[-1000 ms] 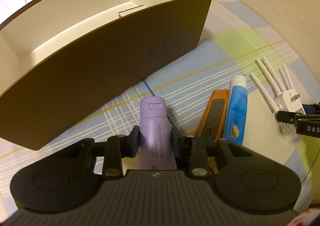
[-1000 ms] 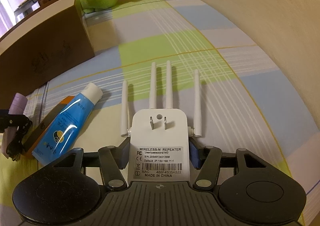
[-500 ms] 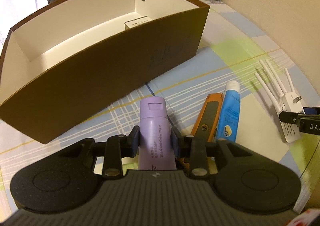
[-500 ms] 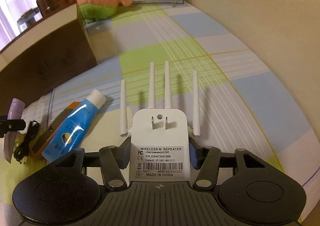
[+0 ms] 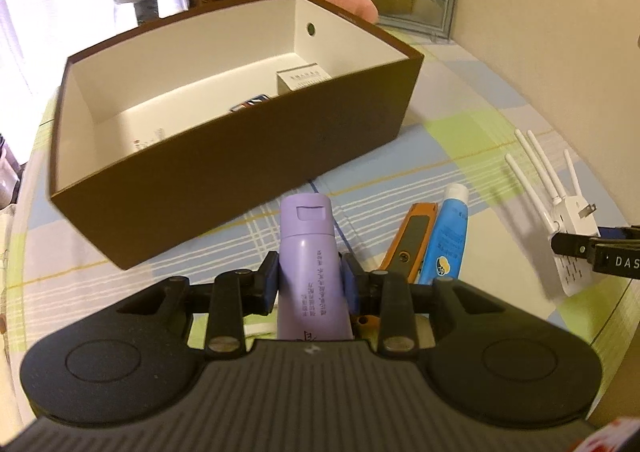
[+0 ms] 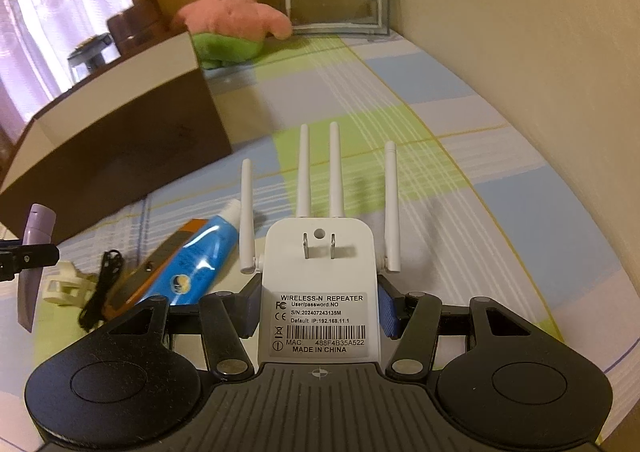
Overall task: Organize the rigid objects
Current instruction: 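Lift and carry the purple tube and white repeater with both tools into the brown box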
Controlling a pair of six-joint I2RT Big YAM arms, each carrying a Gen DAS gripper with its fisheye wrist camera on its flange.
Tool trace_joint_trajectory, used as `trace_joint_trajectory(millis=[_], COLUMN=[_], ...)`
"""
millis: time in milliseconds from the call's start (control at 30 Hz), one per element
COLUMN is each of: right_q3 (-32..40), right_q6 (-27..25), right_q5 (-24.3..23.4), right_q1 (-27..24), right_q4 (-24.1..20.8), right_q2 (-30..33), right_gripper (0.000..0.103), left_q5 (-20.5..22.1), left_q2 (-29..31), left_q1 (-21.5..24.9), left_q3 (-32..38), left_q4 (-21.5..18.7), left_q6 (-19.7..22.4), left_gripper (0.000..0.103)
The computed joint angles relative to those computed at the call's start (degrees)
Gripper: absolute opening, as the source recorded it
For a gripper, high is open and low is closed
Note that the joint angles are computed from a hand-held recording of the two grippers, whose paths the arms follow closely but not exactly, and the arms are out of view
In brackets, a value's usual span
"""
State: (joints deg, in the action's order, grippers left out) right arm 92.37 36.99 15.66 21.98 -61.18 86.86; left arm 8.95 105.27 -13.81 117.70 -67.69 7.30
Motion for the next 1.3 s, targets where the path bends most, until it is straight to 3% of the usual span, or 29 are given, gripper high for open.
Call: trace_joint_trajectory(millis=[733, 1033, 1300], right_q3=[9.56, 14.58, 21.68], right_q6=[-9.41, -13.56, -16.19], right_q5=[-7.8, -11.77, -14.46], right_q1=[2.68, 2.96, 2.85], right_q4=[4.72, 6.6, 6.87], right_q2=[4.79, 8.72, 13.22], right_gripper=[0.053, 0.053, 0.053], left_q5=[-3.81, -4.65, -4.62], left_q2=[-6.94, -5.86, -2.07], left_q1=[4.01, 4.05, 3.94], left_q3=[-4.79, -1.76, 5.15], left_q4=[3.43, 3.62, 1.8], left_q6=[-5.87, -6.54, -6.34], left_gripper=[0.028, 0.028, 0.028])
